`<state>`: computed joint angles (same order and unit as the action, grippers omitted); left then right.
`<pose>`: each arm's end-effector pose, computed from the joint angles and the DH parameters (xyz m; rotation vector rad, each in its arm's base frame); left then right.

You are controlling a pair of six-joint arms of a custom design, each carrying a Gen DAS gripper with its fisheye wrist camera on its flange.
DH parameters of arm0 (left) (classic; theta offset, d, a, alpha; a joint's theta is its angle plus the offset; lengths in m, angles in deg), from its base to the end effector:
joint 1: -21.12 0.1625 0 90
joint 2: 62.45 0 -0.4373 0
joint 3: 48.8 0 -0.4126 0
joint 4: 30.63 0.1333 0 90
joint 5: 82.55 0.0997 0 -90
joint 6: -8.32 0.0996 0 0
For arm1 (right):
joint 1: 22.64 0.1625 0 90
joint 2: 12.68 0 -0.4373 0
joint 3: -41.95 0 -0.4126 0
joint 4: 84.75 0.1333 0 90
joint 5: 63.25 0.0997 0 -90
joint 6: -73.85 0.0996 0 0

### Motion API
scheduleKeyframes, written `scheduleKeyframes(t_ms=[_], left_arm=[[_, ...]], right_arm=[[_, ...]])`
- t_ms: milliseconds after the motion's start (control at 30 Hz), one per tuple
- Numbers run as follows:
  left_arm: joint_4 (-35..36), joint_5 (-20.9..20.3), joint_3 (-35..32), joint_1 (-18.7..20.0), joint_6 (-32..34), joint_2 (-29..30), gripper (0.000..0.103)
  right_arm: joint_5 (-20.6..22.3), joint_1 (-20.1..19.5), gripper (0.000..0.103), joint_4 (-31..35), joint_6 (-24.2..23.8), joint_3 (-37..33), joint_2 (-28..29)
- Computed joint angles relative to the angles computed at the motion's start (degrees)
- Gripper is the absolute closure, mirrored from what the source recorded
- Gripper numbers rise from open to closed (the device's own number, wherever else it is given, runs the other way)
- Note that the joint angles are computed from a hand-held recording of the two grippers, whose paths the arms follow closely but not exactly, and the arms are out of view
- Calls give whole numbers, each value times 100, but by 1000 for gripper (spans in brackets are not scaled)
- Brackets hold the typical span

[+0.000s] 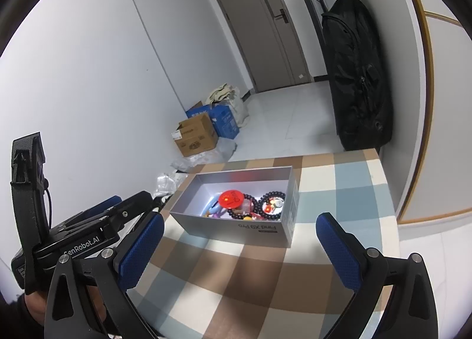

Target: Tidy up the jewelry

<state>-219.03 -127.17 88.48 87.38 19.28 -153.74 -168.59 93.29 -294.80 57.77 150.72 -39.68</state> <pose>0.0287 -0.4420 0.3393 0.2238 2.2337 -1.1778 0.3526 -0.4807 -0.0610 0.8725 -2.6336 0.9903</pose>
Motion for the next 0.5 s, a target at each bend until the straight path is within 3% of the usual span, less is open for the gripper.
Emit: scheduleKeyframes(t_ms=[500], left_arm=[[116,-9,-16,-2,-96,-8,21]], right_arm=[[-17,-3,0,-16,14,12,2]])
